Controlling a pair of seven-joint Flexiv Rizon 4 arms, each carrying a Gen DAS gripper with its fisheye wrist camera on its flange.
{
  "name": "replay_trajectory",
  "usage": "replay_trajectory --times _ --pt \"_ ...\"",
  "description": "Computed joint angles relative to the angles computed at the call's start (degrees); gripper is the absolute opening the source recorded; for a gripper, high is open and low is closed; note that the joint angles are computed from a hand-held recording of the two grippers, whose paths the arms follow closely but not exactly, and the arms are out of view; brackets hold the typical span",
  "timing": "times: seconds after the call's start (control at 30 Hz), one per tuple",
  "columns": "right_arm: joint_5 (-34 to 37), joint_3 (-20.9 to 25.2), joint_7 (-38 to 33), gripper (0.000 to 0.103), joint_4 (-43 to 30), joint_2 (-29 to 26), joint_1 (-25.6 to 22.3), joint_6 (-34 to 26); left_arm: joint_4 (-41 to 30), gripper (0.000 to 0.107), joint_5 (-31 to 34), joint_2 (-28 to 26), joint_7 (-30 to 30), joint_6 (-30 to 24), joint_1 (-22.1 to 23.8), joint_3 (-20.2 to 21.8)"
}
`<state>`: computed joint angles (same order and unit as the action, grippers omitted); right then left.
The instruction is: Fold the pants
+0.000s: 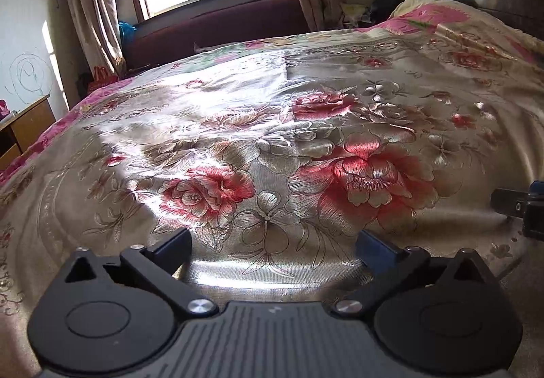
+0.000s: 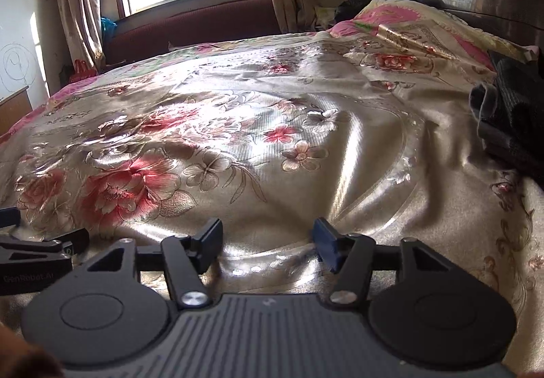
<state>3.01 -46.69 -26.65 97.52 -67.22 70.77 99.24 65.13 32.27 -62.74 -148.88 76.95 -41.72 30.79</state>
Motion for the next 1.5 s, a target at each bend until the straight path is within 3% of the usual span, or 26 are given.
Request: replay_trajectory --times 0.1,0.17,0.3,0.4,0.57,0.63,0.7,0.93,1.5 --pt "-0.7 -3.3 2.2 0.061 1.0 -0.5 2.8 -4.7 0.9 0.103 -0.4 0.2 -0.7 2.1 0.9 -0.7" --pt "-2.6 -1.9 2.5 0.066 0.4 -0.2 1.2 -4.3 1.7 0.103 -2.0 0.6 0.7 3.6 2.5 -2.6" --pt "-4.2 -3.6 4.1 0.073 -0.1 -2.0 2.0 -4.1 2.2 0.103 -4.4 0.2 2.1 3.9 1.6 -1.2" --pt "-3.9 -1.3 3.4 0.082 -0.3 -1.1 -0.1 -1.2 2.4 0.103 -5.8 0.1 3.1 3.9 1.3 -0.9" --pt "-6.1 -1.4 2.4 0.084 -1.6 -0.4 0.1 -4.9 2.4 0.103 -7.3 -0.2 4.3 3.5 0.7 -0.1" --pt "-7.1 -1.3 2.6 0.089 -2.0 0.0 -0.2 -6.3 2.4 0.103 -7.9 -0.2 4.7 3.6 0.7 -0.1" --pt "-9.1 -2.1 3.5 0.102 -2.5 0.1 0.3 -9.7 2.4 0.103 -8.3 -0.4 5.0 3.6 0.6 0.0" --pt "-11.3 -2.0 7.6 0.102 -1.6 0.4 -0.6 -7.1 2.7 0.103 -9.6 -0.6 5.6 4.2 0.3 0.6" --pt "-11.4 -3.0 8.4 0.102 -2.1 -0.4 -0.1 -7.2 3.1 0.103 -11.9 -1.1 7.0 4.9 -0.3 1.7"
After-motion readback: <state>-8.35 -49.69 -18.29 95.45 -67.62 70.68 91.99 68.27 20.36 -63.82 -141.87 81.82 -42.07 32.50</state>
